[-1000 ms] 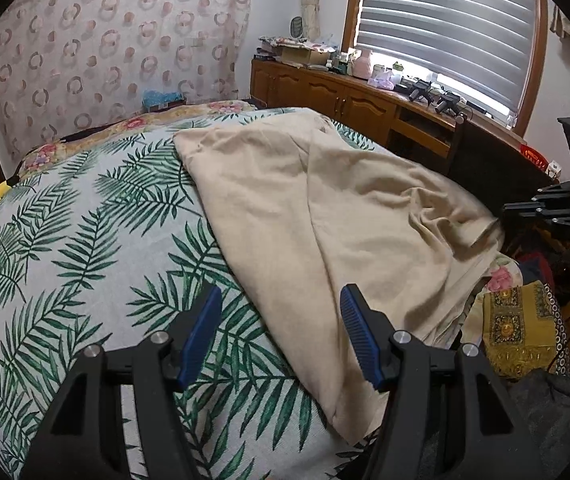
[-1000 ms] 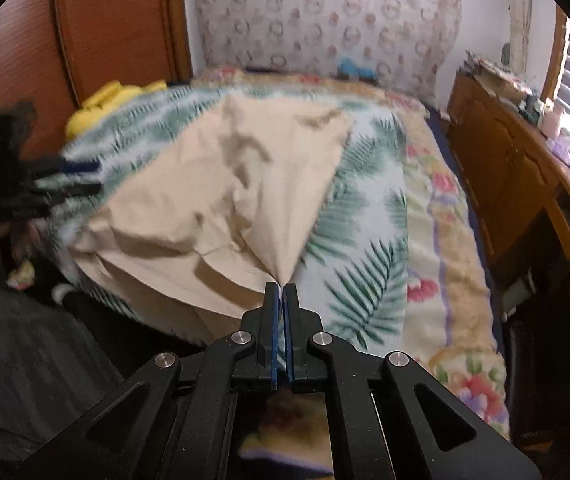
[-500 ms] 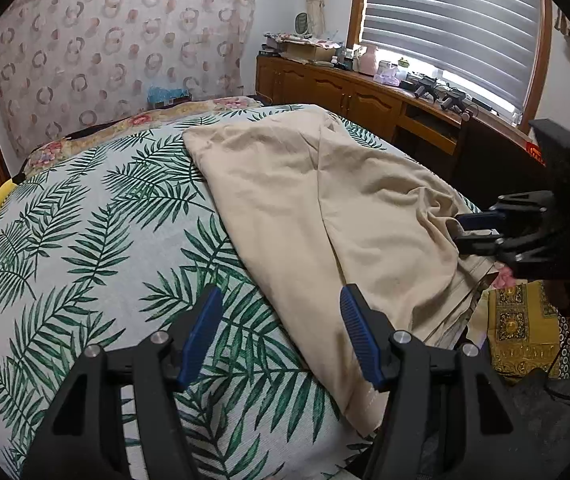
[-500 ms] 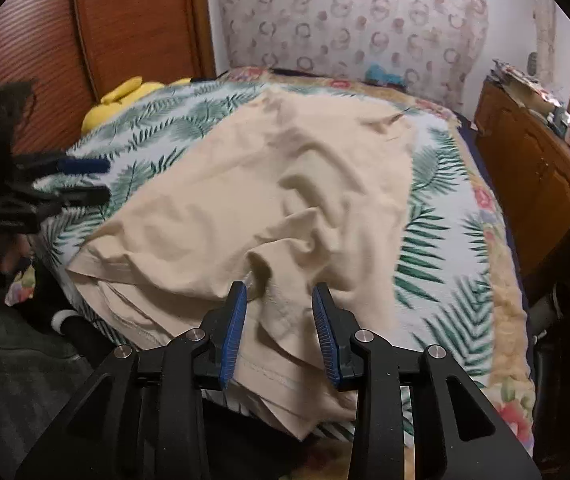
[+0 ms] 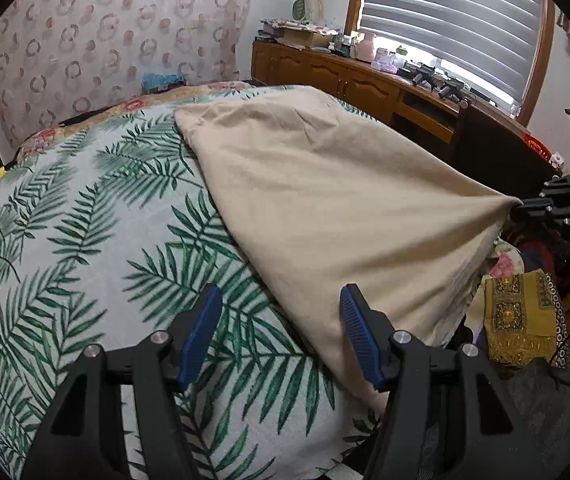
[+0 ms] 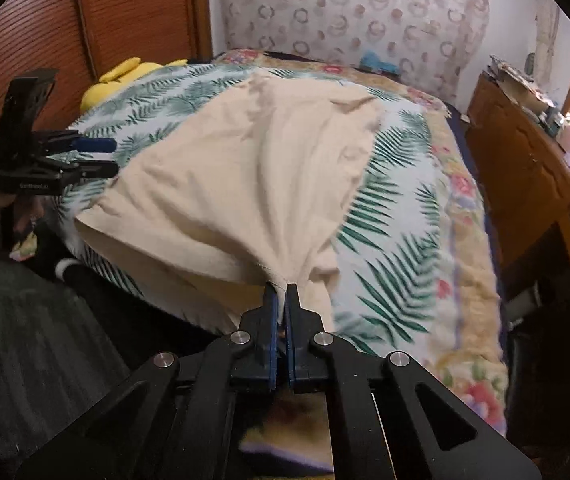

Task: Fold small clothes

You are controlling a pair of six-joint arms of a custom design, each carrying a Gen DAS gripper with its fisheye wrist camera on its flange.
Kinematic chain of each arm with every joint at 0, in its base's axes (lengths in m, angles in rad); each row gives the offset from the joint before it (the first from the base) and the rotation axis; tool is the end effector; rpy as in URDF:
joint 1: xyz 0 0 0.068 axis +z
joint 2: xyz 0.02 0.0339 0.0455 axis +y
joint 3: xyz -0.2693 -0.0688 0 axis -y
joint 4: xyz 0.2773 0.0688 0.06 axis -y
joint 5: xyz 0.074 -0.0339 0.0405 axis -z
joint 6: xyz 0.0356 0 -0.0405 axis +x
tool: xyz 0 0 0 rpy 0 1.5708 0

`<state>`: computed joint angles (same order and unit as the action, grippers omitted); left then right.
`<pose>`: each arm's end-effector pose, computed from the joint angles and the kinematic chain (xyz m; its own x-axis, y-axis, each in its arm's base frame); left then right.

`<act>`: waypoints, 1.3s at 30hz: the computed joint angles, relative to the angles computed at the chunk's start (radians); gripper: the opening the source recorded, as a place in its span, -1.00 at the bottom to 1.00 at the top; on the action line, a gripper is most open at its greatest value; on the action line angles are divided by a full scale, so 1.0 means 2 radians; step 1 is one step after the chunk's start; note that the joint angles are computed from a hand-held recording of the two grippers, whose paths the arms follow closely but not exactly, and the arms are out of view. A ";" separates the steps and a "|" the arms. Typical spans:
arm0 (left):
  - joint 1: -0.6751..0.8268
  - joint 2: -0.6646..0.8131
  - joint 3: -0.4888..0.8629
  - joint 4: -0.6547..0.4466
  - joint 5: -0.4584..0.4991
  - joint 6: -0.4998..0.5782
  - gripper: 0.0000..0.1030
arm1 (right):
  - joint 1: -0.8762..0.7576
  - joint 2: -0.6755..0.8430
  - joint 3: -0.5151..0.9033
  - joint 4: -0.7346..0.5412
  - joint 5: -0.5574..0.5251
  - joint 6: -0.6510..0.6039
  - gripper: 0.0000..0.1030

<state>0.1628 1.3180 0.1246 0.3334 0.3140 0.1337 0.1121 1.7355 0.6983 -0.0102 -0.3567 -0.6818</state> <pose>0.1804 0.0185 0.0568 -0.7352 0.0077 -0.6778 0.1440 0.9789 -0.1450 0.3072 0.0471 0.0779 -0.4929 -0.6497 -0.5787 -0.7585 0.6468 -0.0802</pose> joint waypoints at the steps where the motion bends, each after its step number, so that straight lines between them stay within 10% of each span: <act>1: -0.001 0.004 -0.001 0.002 0.000 0.000 0.17 | 0.001 -0.001 -0.005 0.008 0.005 0.002 -0.99; 11: -0.014 -0.011 -0.011 -0.011 -0.007 -0.003 0.17 | 0.013 -0.011 -0.012 0.047 0.005 0.042 -0.40; 28: -0.056 0.002 -0.029 0.011 -0.026 -0.017 0.17 | 0.085 0.043 0.012 0.116 -0.002 0.115 -0.18; 36: -0.040 -0.001 -0.012 -0.027 0.035 0.002 -1.00 | 0.092 0.060 0.015 0.125 -0.010 0.118 0.08; 39: -0.027 -0.075 -0.006 -0.081 0.063 -0.007 -1.00 | 0.089 0.063 0.013 0.124 -0.028 0.115 0.17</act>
<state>0.1092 1.1672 0.1135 0.1712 0.4393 0.1194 0.2910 1.8617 0.7243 0.2374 -0.4136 -0.4521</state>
